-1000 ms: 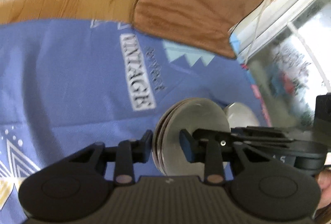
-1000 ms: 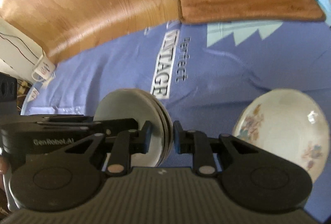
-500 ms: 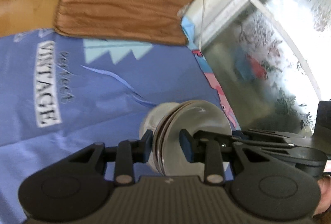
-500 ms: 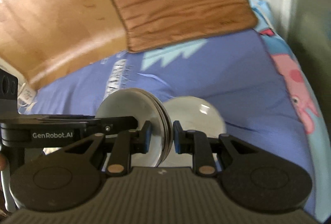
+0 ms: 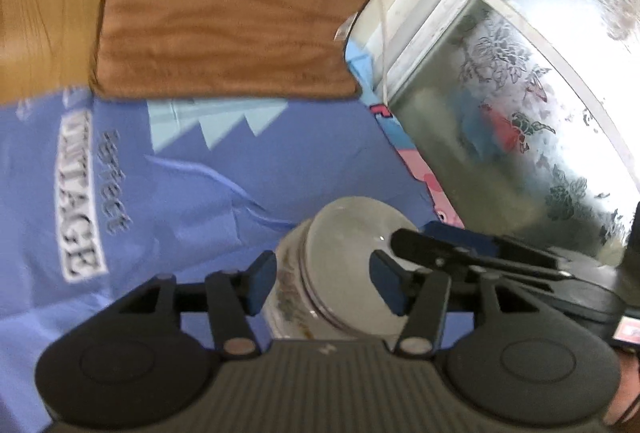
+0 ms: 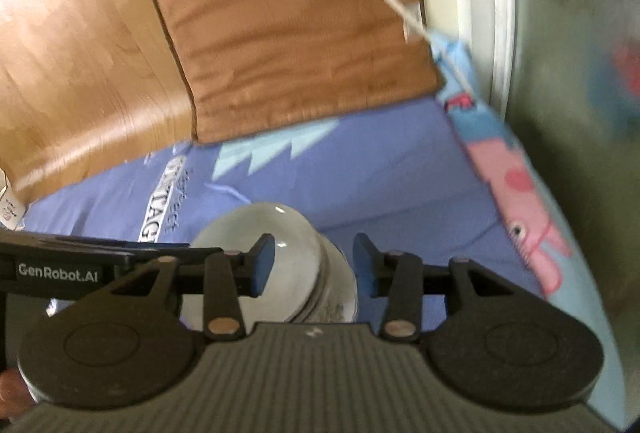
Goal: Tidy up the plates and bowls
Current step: 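Lift the bowl stack with both tools onto the floral plate stack, then open both tools and withdraw from the stacked bowls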
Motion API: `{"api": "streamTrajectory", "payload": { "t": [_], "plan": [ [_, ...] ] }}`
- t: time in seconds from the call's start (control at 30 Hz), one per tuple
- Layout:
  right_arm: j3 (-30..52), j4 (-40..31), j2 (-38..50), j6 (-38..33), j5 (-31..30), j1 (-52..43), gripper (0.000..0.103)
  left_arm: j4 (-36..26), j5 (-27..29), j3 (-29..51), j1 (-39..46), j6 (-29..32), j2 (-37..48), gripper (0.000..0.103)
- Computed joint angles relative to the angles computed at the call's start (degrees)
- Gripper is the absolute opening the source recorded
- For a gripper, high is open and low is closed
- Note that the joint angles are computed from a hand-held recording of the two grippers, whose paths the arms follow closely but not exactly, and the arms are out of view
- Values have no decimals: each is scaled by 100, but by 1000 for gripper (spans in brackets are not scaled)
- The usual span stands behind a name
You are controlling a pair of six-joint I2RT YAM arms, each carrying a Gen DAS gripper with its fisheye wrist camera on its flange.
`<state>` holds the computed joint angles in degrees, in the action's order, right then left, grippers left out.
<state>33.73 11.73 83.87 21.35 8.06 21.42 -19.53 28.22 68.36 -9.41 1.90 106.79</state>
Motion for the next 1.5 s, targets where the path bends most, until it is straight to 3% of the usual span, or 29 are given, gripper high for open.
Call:
{"api": "streamTrajectory", "payload": {
  "t": [0.17, 0.27, 0.33, 0.4, 0.5, 0.63, 0.7, 0.8, 0.9, 1.1, 1.17, 1.37, 1.5],
  "plan": [
    [-997, 1258, -582, -438, 1486, 1091, 47, 1077, -569, -1237, 23, 410, -934, 53],
    [-1647, 2630, -398, -449, 2462, 1853, 61, 1732, -708, -2017, 159, 542, -1493, 60],
    [-1961, 3502, -50, -90, 2879, 2232, 74, 2000, -771, -2401, 287, 537, -1773, 65],
    [-2134, 4054, 287, 382, 3205, 2518, 80, 2237, -868, -2739, 404, 577, -2024, 70],
    [-2081, 4196, 780, 1420, 3834, 3031, 86, 2573, -1088, -3189, 494, 806, -2369, 70],
    [-1736, 3707, 1097, 2664, 4721, 3700, 97, 2868, -1109, -3717, 742, 1099, -2860, 76],
    [-1460, 2978, 1049, 3092, 5036, 3942, 103, 3044, -1052, -3969, 921, 1212, -3103, 86],
    [-1119, 2245, 1050, 3365, 5288, 4205, 103, 3271, -929, -4297, 1213, 1390, -3433, 103],
    [-756, 1534, 1127, 3767, 5601, 4454, 103, 3386, -921, -4504, 1396, 1570, -3663, 103],
    [185, -780, 1532, 5573, 6291, 4906, 103, 3008, -641, -4528, 1820, 1874, -3773, 103],
    [385, -1148, 1716, 5893, 6356, 5021, 103, 3020, -568, -4613, 1957, 1998, -3708, 103],
    [1049, -2530, 2385, 7339, 6660, 5245, 103, 3603, -370, -5031, 2348, 2263, -3376, 103],
    [1216, -2931, 2500, 7852, 6697, 5221, 103, 4387, -384, -5413, 2463, 2367, -3184, 103]
  ]
}}
